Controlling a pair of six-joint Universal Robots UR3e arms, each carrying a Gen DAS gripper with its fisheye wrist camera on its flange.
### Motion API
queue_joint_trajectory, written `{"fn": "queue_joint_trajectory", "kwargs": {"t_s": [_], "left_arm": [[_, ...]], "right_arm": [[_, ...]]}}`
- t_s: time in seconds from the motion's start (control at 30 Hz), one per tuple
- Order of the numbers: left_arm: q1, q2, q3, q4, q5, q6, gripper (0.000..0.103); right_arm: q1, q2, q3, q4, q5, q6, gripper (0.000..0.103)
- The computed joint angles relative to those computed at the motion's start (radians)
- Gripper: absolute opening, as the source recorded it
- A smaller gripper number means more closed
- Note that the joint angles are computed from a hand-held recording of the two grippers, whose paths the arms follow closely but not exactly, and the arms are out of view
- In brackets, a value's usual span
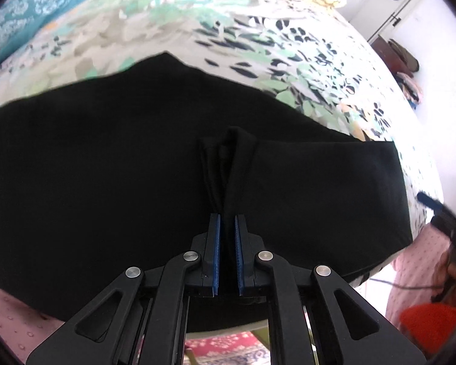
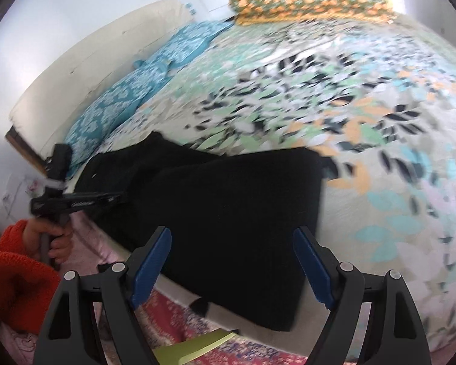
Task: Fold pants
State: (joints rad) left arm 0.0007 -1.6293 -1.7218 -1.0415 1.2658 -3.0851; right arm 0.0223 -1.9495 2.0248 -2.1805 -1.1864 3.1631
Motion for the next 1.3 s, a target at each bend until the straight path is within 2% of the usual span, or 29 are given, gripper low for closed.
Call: {"fn": "queue_joint_trajectory", "kwargs": {"t_s": [0.1,0.13,0.23,0.27,0.33,0.37,0.43,0.57,0.67,0.73,0.87,0.93,1.07,1.2,1.3], "left_arm": [[-0.036,-0.012,0.011,0.016,0.042,0.008,0.011],[-0.046,-0.020,0.015,0.016,0.053,0.008,0.017],[-0.045,-0.016,0.012,0.023,0.075,-0.007,0.032],[-0.035,-0.013,0.010,0.030,0.068,-0.010,0.043],[-0.005,0.042,-0.036,0.083,0.053,-0.039,0.058],[0.012,0.065,-0.056,0.115,0.046,-0.051,0.060],[0.053,0.117,-0.106,0.194,0.008,-0.076,0.061],[0.070,0.131,-0.140,0.263,-0.073,-0.071,0.061],[0.016,0.073,-0.097,0.250,-0.081,-0.036,0.061],[-0.048,0.010,-0.042,0.208,-0.043,-0.007,0.061],[-0.125,-0.064,0.030,0.132,0.068,0.008,0.061],[-0.129,-0.068,0.031,0.126,0.079,0.014,0.061],[-0.116,-0.047,0.007,0.123,0.076,0.017,0.064],[-0.138,-0.070,0.025,0.123,0.109,0.019,0.068],[-0.153,-0.083,0.038,0.112,0.139,0.027,0.073]], "right_arm": [[0.045,0.161,-0.063,0.101,-0.057,0.012,0.084],[0.044,0.166,-0.051,0.083,-0.062,0.022,0.084],[0.003,0.137,-0.084,0.120,-0.008,0.022,0.085],[-0.030,0.100,-0.071,0.106,0.028,0.022,0.085],[-0.103,0.040,-0.056,0.086,0.101,0.028,0.085],[-0.141,0.032,-0.068,0.089,0.134,0.033,0.085],[-0.195,0.049,-0.101,0.086,0.170,0.058,0.085],[-0.241,0.159,-0.130,-0.007,0.202,0.137,0.085],[-0.223,0.304,-0.179,0.000,0.152,0.194,0.085],[-0.205,0.329,-0.185,-0.008,0.112,0.206,0.085],[-0.168,0.264,-0.218,-0.002,0.062,0.221,0.085],[-0.140,0.217,-0.248,0.046,0.047,0.169,0.085],[-0.014,0.178,-0.288,0.133,-0.057,0.087,0.086],[0.128,0.198,-0.221,0.121,-0.223,0.074,0.086],[0.155,0.238,-0.176,0.099,-0.256,0.095,0.086]]}}
